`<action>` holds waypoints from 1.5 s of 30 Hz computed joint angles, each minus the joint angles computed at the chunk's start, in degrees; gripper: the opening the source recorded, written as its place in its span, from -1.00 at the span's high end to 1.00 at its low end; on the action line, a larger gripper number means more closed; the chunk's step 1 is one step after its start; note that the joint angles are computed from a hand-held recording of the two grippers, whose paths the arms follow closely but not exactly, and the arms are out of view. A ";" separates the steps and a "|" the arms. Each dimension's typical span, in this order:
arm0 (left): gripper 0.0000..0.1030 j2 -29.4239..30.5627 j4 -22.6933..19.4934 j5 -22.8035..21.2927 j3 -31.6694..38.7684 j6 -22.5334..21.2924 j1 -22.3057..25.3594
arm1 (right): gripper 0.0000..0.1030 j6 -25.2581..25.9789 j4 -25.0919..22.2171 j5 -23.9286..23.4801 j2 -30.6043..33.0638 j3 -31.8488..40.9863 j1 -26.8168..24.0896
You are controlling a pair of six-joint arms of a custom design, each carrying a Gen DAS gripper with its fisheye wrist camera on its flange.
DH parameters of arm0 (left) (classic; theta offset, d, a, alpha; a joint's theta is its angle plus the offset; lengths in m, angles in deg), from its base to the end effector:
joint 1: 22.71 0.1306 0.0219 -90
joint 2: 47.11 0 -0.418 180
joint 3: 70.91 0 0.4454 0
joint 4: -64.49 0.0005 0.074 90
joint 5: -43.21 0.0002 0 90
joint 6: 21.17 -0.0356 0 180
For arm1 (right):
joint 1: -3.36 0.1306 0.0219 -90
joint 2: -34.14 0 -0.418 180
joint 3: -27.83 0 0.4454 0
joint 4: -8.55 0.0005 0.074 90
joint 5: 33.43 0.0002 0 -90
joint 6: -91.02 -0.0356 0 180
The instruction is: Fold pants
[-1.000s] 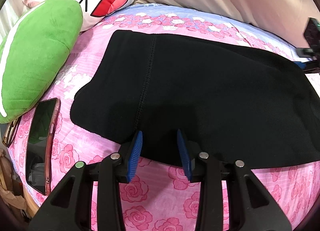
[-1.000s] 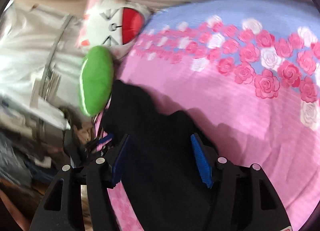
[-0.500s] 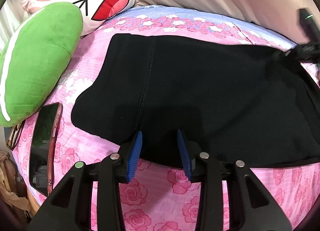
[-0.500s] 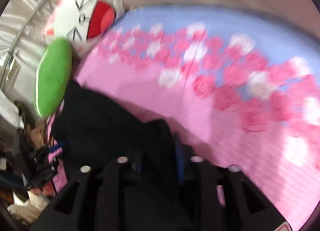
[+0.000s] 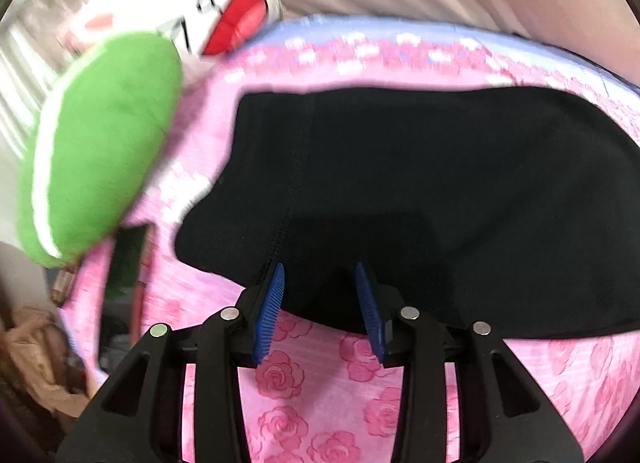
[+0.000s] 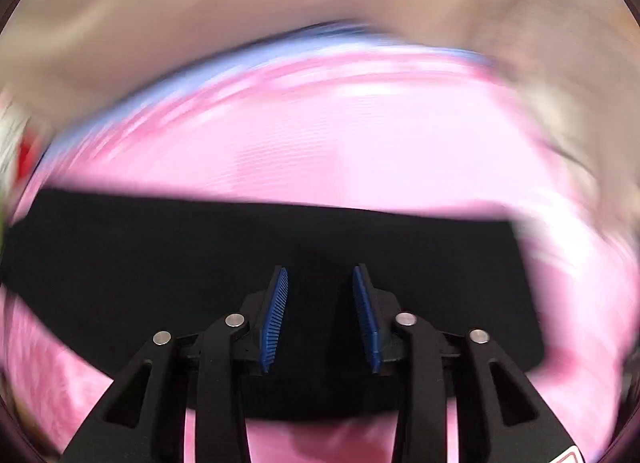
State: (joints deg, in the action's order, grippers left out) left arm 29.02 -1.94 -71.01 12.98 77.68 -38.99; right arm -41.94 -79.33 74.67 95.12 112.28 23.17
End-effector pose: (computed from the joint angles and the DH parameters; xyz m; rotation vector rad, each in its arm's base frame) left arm 0.4054 -0.1037 0.5055 0.0119 2.5015 0.3706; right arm 0.2618 0.0820 0.5762 0.6138 2.5280 -0.0460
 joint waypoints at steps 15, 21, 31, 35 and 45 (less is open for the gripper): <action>-0.07 3.58 0.33 -2.43 8.39 9.33 -19.51 | 0.74 13.79 6.92 -17.78 -14.02 -10.60 -25.95; -0.07 4.11 -1.78 -2.69 8.01 10.79 -21.09 | 0.13 15.94 5.14 -25.11 -15.56 -11.17 -34.70; -0.17 2.87 0.03 0.70 6.03 10.72 -19.78 | 0.66 15.32 5.21 -22.40 -12.37 -10.67 -22.69; -0.17 1.31 0.70 1.82 4.32 9.52 -17.36 | 0.68 10.60 4.94 -17.94 -11.89 -5.67 -17.63; -0.17 -3.13 5.02 10.62 -0.71 7.10 -7.35 | 0.66 1.66 19.34 -18.32 8.30 11.14 10.87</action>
State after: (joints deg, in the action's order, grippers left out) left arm 25.88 3.08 -60.39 12.27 84.78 -46.34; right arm -40.29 -59.99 56.35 103.42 123.43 34.04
